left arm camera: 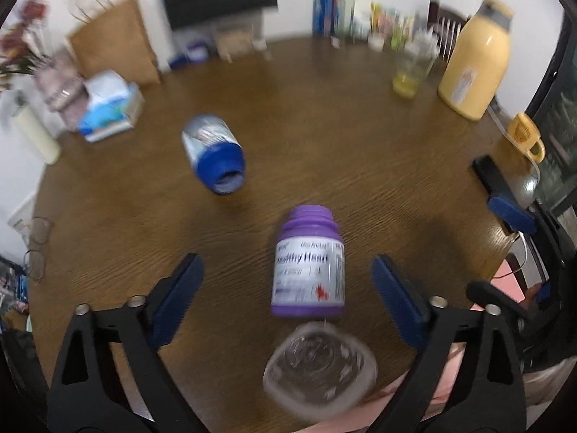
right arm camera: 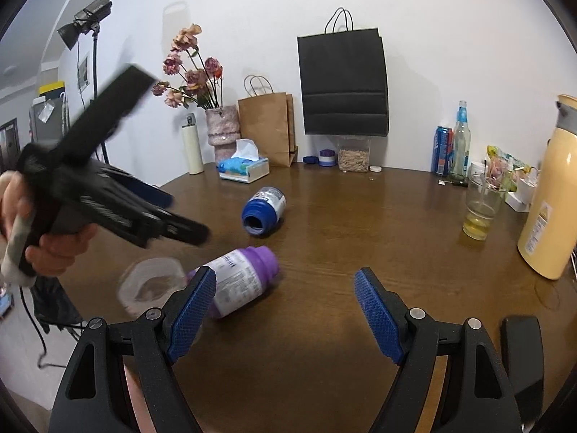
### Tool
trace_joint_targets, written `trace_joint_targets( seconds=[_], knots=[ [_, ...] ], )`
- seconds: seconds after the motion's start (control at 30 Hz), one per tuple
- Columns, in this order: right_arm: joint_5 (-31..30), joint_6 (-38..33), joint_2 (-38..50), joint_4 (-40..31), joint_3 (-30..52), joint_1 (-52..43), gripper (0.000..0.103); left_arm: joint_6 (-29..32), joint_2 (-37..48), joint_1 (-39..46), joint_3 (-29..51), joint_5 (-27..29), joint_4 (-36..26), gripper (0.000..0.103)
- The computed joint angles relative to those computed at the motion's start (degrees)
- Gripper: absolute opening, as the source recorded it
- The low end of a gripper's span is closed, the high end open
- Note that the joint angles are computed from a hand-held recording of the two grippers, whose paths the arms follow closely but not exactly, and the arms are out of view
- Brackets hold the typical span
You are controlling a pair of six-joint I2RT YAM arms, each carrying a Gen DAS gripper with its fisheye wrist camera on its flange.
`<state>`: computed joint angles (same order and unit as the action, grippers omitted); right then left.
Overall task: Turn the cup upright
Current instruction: 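Reach the left gripper down and grasp the lying purple bottle's body, then lift and rotate the purple bottle upright with the left gripper while the right gripper grasps it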
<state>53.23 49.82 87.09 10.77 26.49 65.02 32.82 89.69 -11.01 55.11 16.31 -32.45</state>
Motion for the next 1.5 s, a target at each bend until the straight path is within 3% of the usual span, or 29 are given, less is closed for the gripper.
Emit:
trace_joint_targets(
  seconds=[0.13,0.33,0.4,0.53,0.73,0.83,0.93,1.07,1.17,1.3,1.37,1.5],
  knots=[
    [-6.90,-6.56,-0.13,8.29,-3.29,-7.98,0.084,0.37,12.55,-4.76,9.64,-4.31,-5.91,0.081],
    [-19.17,-11.64,3.17,19.11,-5.71,-19.43,0.084,-1.21,30.62,-6.18,25.85,-5.92,-18.65,0.075],
    [-22.21,-12.92,5.09,20.79,-5.17,-22.21,0.084,-1.48,33.77,-6.59,28.59,-7.15,-19.92,0.061],
    [-26.09,-15.13,7.92,22.57,-3.82,-25.36,0.084,2.69,32.91,-7.13,27.92,-8.54,-18.14,0.061],
    [-28.82,-16.75,10.56,24.20,-2.00,-27.94,0.084,1.36,30.83,-6.08,24.61,-7.54,-12.89,0.060],
    [-29.06,-16.91,9.20,22.91,-1.16,-28.04,0.084,0.66,28.79,-4.38,23.03,-5.28,-9.88,0.060],
    [-29.20,-18.33,5.77,20.21,-0.07,-27.92,0.084,2.11,22.84,-0.34,20.80,0.41,-7.49,0.060],
    [-33.56,-20.44,-0.24,16.15,3.52,-28.66,0.084,3.05,13.39,5.92,15.41,7.92,-1.40,0.060],
    [-37.06,-23.89,-1.40,11.47,10.39,-28.49,0.084,2.48,12.99,10.21,17.71,13.07,0.09,0.060],
    [-43.06,-28.16,2.85,6.58,22.22,-27.82,0.084,3.27,10.50,15.18,14.22,17.44,8.28,0.060],
    [-47.30,-28.60,7.59,0.37,30.81,-27.71,0.084,3.96,9.19,16.45,11.21,19.29,11.75,0.060],
    [-55.84,-28.30,18.60,-8.25,45.73,-27.02,0.084,8.25,6.70,20.13,7.83,23.77,13.66,0.060]
  ],
)
